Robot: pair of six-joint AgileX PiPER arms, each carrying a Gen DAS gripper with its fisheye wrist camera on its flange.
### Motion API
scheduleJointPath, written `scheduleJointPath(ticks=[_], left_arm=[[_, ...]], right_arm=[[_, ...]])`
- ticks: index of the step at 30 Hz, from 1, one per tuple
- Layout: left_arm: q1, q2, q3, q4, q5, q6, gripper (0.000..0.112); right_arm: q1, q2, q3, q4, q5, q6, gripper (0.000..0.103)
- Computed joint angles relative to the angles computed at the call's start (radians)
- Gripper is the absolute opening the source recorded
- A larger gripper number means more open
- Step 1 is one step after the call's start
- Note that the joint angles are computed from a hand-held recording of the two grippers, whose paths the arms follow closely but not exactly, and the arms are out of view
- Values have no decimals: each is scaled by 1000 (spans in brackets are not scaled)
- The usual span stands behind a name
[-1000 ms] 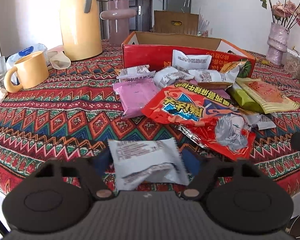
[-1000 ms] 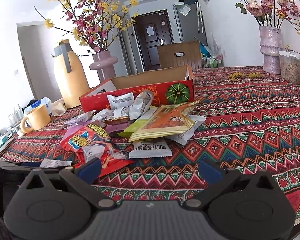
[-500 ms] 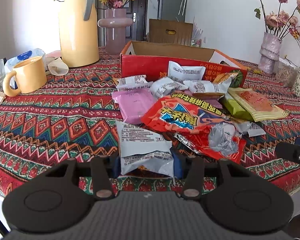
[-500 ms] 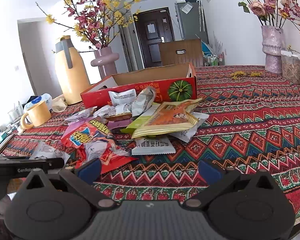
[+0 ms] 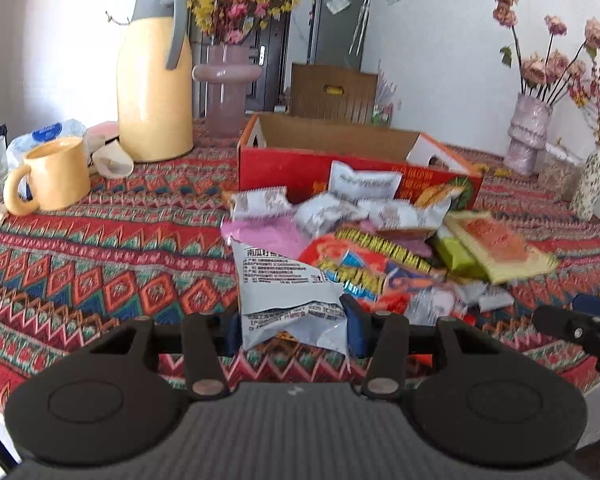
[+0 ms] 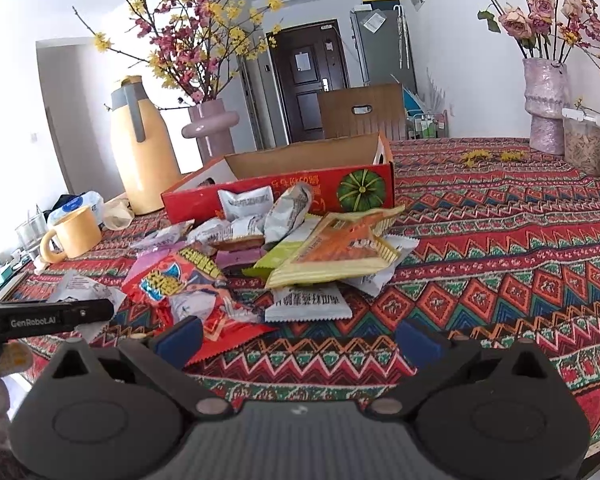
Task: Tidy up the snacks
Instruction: 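Hold the white sachet in the left tool while the right tool grasps the orange-printed bread packet, then carry the sachet and bread packet over the open box with both tools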
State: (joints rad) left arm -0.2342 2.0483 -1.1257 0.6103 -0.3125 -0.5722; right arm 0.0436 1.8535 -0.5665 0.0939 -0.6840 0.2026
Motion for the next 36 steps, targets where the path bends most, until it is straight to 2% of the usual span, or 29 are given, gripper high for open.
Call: scheduleJointPath(ticks=[3,7,10,16,18,19,21,25,28,30,32,36], left_arm=[[3,0,-12,35,-21,-36,49],[3,6,-36,21,-29,-31,49],[2,24,-87,87,-8,-110,49],[-14,59,-159,132,33,-164,49],[-15,71,-179,161,43,-194,49],[-15,78,-189,167,47,-201,49],[-15,90,-209,190,58,-224,49],[-16,118,-262,321,91,-362,49],[-14,133,-283,353,98,-398,49],[-14,140,-299,382,112,-430,49],[-14,140,-304,376,114,-425,49],[-16,138,-302,370,107,-415,49]], right_arm=[[7,-5,-6,43,-6,-27,103],[21,-26,7,100,-60,-82,101],[12,-16,-37,133,-23,-128,97],[-21,29,-189,143,102,-196,94],[-41,65,-288,144,202,-212,90],[-52,82,-337,134,259,-205,86],[-70,117,-419,101,347,-177,85],[-91,182,-526,43,446,-118,84],[-100,232,-580,-43,514,-26,73],[-109,236,-556,-140,471,78,70],[-120,228,-532,-226,442,174,58],[-131,213,-487,-242,389,192,47]])
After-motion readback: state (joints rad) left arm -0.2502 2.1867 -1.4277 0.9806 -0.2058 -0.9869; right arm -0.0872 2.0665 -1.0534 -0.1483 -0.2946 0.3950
